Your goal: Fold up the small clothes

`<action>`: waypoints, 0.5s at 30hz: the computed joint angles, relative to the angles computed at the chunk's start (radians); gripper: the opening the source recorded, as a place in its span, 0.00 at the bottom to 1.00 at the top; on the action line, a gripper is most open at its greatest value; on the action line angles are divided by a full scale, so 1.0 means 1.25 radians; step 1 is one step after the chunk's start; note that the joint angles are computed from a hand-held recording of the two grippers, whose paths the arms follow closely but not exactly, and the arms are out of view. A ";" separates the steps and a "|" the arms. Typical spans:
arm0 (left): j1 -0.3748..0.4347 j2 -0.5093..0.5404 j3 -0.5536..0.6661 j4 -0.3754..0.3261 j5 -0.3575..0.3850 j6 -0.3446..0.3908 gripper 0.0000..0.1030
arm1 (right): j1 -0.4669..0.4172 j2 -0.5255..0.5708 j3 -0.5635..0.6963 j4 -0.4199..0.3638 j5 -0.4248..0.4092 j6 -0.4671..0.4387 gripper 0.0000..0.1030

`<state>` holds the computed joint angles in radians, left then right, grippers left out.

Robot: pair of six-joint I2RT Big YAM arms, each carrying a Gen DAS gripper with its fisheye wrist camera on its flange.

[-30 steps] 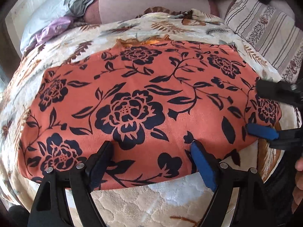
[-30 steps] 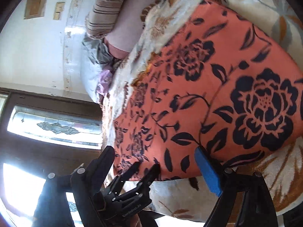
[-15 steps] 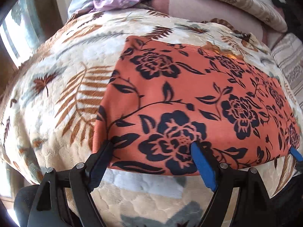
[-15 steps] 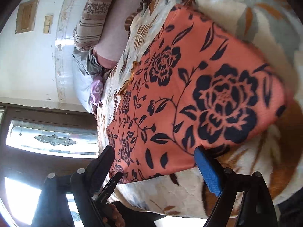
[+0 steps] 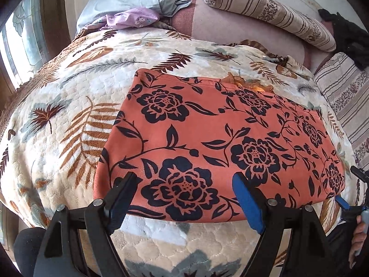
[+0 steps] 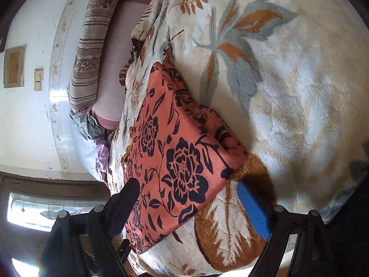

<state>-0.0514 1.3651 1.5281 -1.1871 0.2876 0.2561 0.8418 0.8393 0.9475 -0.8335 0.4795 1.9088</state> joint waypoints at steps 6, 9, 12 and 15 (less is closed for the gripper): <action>0.006 0.002 -0.001 -0.001 -0.017 -0.003 0.82 | -0.033 0.028 0.018 0.007 -0.009 -0.024 0.87; 0.005 0.008 0.002 -0.007 -0.025 -0.005 0.82 | -0.031 0.032 0.026 -0.001 -0.002 -0.028 0.87; 0.000 0.008 0.000 -0.004 -0.030 -0.004 0.82 | -0.029 0.043 0.048 -0.019 0.010 -0.056 0.87; -0.005 0.008 0.001 -0.004 -0.030 -0.004 0.82 | -0.038 0.051 0.052 -0.024 -0.003 -0.072 0.87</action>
<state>-0.0581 1.3745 1.5293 -1.1921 0.2505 0.2510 0.7937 0.9037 1.0127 -0.8632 0.4753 1.8183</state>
